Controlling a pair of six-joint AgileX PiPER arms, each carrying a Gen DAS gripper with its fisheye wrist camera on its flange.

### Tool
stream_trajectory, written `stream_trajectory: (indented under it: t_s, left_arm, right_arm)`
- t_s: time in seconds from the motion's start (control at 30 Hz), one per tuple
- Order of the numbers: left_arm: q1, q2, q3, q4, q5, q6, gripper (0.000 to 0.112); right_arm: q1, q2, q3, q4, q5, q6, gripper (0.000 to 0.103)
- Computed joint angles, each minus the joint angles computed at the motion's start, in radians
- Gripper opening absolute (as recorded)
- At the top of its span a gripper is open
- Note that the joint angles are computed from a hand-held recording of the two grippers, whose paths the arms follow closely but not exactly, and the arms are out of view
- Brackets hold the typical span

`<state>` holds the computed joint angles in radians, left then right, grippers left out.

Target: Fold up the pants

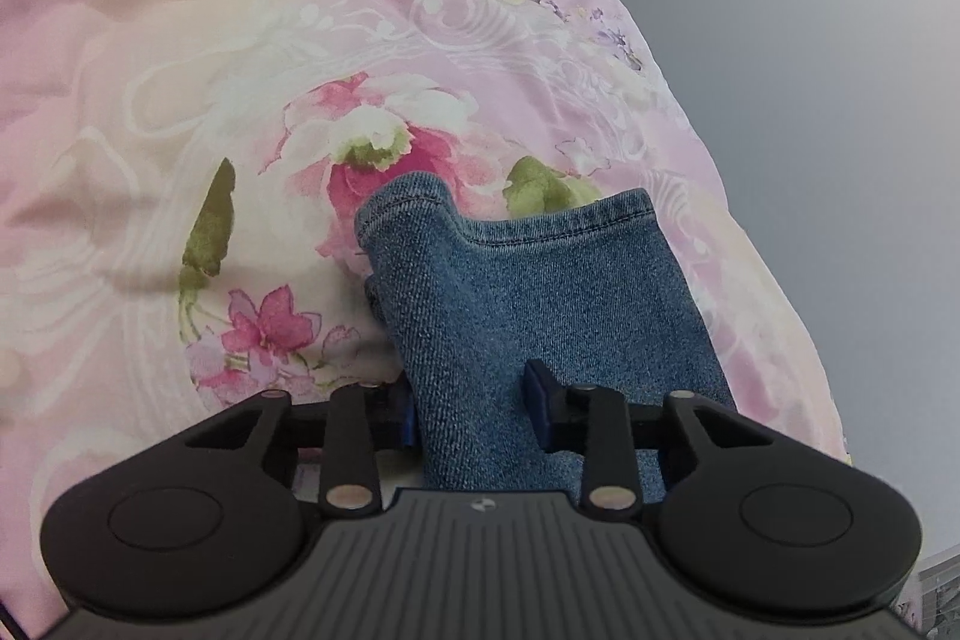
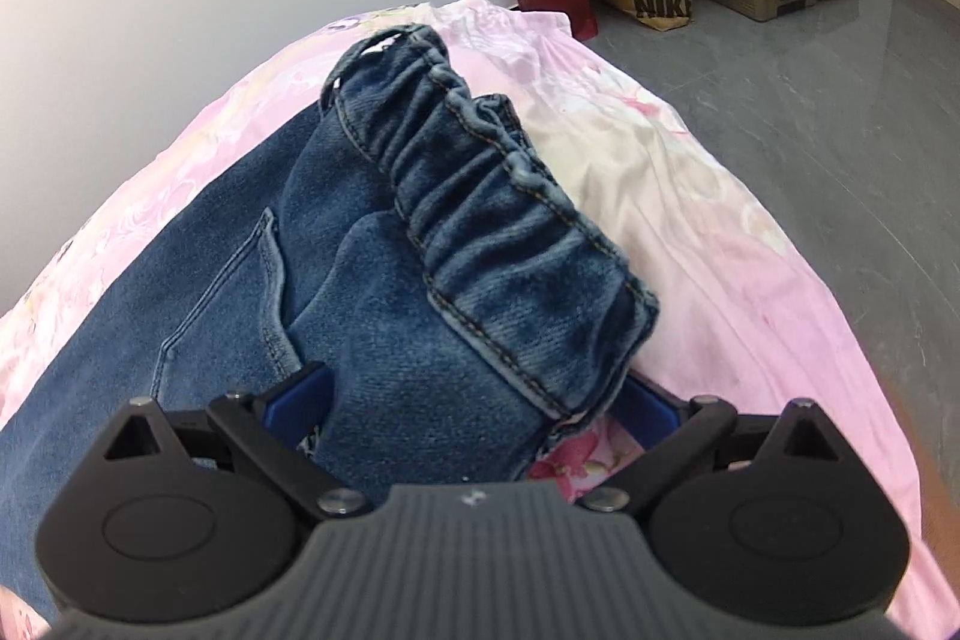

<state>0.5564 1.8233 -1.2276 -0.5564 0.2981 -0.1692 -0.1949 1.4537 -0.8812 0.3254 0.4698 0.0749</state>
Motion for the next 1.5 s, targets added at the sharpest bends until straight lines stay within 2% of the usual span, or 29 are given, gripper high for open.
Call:
stream_trajectory:
  t_s: [0.13, 0.27, 0.43, 0.6, 0.8, 0.87, 0.97, 1.03, 1.1, 1.17, 1.27, 1.5]
  left_arm:
    - [0.015, -0.038, -0.028, -0.027, 0.045, 0.063, 0.016]
    - [0.017, -0.09, -0.056, -0.11, 0.091, 0.195, 0.014]
    - [-0.038, -0.177, -0.094, -0.117, 0.144, 0.273, 0.013]
    - [-0.195, -0.271, -0.153, 0.055, 0.204, 0.25, 0.013]
    - [-0.419, -0.332, -0.247, 0.27, 0.253, 0.061, 0.014]
    - [-0.504, -0.329, -0.301, 0.352, 0.275, -0.02, 0.014]
    - [-0.647, -0.3, -0.399, 0.517, 0.316, -0.197, 0.014]
    - [-0.762, -0.256, -0.482, 0.677, 0.362, -0.345, 0.014]
    - [-0.859, -0.202, -0.563, 0.772, 0.412, -0.44, 0.014]
    - [-0.95, -0.136, -0.647, 0.826, 0.453, -0.492, 0.014]
    - [-1.075, -0.035, -0.752, 0.879, 0.475, -0.548, 0.014]
    - [-1.295, 0.256, -1.044, 0.883, 0.511, -0.568, 0.014]
  right_arm:
    - [0.005, -0.035, 0.0, -0.042, 0.032, -0.03, 0.095]
    - [-0.015, -0.058, -0.021, -0.01, 0.085, -0.1, 0.095]
    - [-0.045, -0.078, -0.048, 0.033, 0.162, -0.172, 0.093]
    - [-0.085, -0.099, -0.058, 0.112, 0.233, -0.262, 0.093]
    - [-0.147, -0.102, -0.089, 0.188, 0.336, -0.372, 0.093]
    - [-0.173, -0.111, -0.098, 0.219, 0.372, -0.411, 0.089]
    - [-0.192, -0.114, -0.124, 0.202, 0.402, -0.416, 0.073]
    - [-0.226, -0.098, -0.143, 0.225, 0.436, -0.437, 0.068]
    - [-0.261, -0.076, -0.162, 0.244, 0.476, -0.459, 0.062]
    - [-0.294, -0.068, -0.169, 0.253, 0.508, -0.485, 0.061]
    - [-0.352, -0.063, -0.171, 0.287, 0.555, -0.556, 0.061]
    - [-0.471, -0.021, -0.183, 0.361, 0.675, -0.696, 0.061]
